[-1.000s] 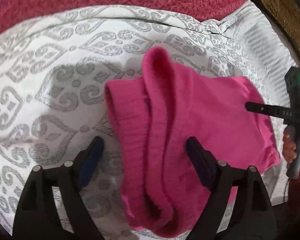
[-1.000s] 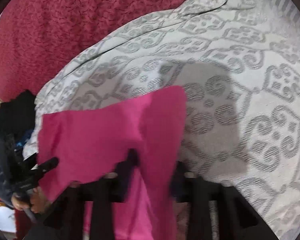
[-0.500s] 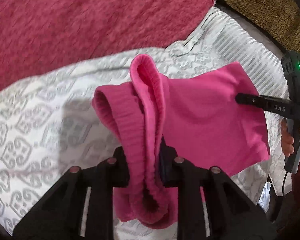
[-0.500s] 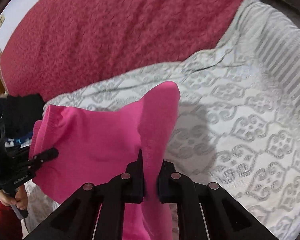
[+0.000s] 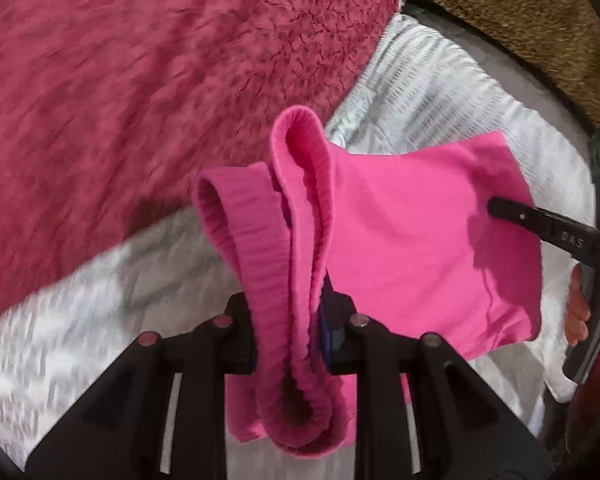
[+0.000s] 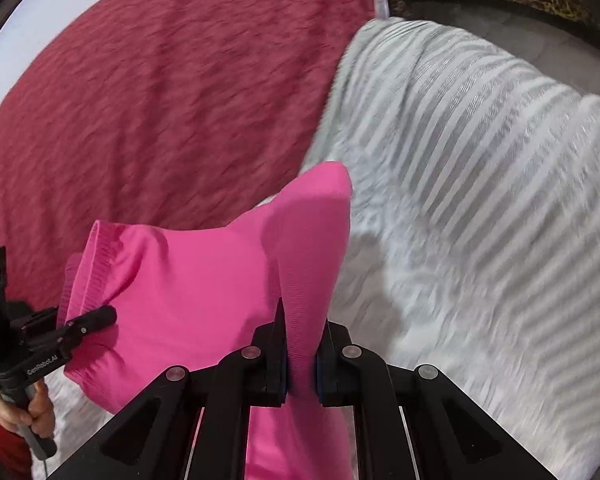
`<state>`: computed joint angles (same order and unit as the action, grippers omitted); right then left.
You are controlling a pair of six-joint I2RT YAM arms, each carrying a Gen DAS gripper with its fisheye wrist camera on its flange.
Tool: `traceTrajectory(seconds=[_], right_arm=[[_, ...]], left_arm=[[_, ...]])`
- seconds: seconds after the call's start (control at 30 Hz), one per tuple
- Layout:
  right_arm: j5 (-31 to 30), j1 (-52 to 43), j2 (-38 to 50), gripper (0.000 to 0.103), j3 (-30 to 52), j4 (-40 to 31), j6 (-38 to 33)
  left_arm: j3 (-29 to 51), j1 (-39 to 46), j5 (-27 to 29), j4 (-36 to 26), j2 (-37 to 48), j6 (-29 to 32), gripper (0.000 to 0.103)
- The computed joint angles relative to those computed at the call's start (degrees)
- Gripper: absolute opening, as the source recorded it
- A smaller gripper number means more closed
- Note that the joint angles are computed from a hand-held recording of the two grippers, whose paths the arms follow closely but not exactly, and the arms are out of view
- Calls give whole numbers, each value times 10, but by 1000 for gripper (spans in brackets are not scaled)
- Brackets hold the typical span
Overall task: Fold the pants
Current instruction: 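Open both tools and release the folded pants onto the bed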
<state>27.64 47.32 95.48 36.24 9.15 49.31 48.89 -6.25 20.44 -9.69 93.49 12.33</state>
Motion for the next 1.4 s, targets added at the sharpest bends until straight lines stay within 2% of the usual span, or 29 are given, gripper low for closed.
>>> traceTrajectory(seconds=[0.07, 0.1, 0.13, 0.17, 0.23, 0.3, 0.33, 0.37, 0.4, 0.43, 0.47, 0.53, 0.63, 0.77, 0.8, 0.87, 0.97, 1.07, 1.1, 1.17, 1.2, 1.23, 1.27, 1.3, 1.33, 1.4], right_arm=[[-25, -54, 31, 8, 11, 38, -49], [-45, -88, 60, 9, 18, 71, -76], [-58, -112, 87, 10, 31, 84, -90], [-74, -137, 122, 12, 50, 91, -99], [-98, -184, 206, 21, 103, 82, -95], [-108, -209, 282, 24, 150, 66, -87], [-114, -215, 308, 27, 159, 77, -87], [-121, -218, 333, 28, 150, 122, -88], [-106, -212, 348, 29, 120, 203, -89], [-91, -204, 358, 30, 101, 254, -90], [-92, -204, 356, 30, 96, 261, -89], [-90, -202, 337, 31, 100, 220, -93], [-33, -167, 299, 32, 84, 174, -75], [12, -79, 209, 36, 17, 135, -29], [22, -54, 183, 39, -4, 127, -18], [53, 6, 135, 41, -24, 81, 12], [112, 119, 62, 44, -14, -74, 111], [145, 209, 10, 44, 11, -199, 207], [164, 248, 1, 45, 32, -263, 255], [199, 321, 2, 47, 84, -403, 368], [209, 358, 12, 49, 119, -477, 427], [216, 388, 19, 50, 143, -525, 468], [222, 400, 21, 51, 154, -537, 478], [226, 424, 21, 52, 170, -573, 509], [228, 453, 30, 52, 192, -619, 552], [229, 504, 51, 55, 237, -697, 629]], left_arm=[[46, -27, -30, 21, 61, -27, 30], [77, -44, -62, 42, 109, -43, 33], [96, -54, -90, 55, 141, -52, 41], [127, -68, -141, 60, 188, -65, 52], [172, -80, -206, 55, 257, -77, 53], [182, -72, -206, 76, 296, -82, 59], [167, -68, -204, 104, 295, -84, 67], [159, -66, -207, 118, 293, -79, 72], [154, -64, -206, 124, 292, -72, 73], [152, -62, -204, 125, 291, -68, 74], [152, -62, -205, 122, 289, -68, 74], [152, -68, -221, 107, 280, -73, 74], [134, -90, -256, 95, 244, -76, 72], [34, -104, -251, 116, 128, -54, 72], [-3, -108, -244, 114, 77, -47, 72], [-58, -115, -228, 99, -13, -47, 72], [-125, -128, -216, 44, -158, -63, 72], [-174, -160, -235, -38, -304, -93, 72], [-190, -177, -251, -88, -375, -106, 72], [-197, -187, -256, -161, -454, -121, 72], [-192, -200, -262, -224, -504, -138, 72], [-190, -197, -257, -273, -545, -143, 72], [-183, -189, -249, -298, -564, -142, 72], [-169, -201, -252, -361, -612, -160, 72], [-164, -204, -251, -384, -635, -167, 72], [-142, -266, -296, -461, -695, -214, 72]])
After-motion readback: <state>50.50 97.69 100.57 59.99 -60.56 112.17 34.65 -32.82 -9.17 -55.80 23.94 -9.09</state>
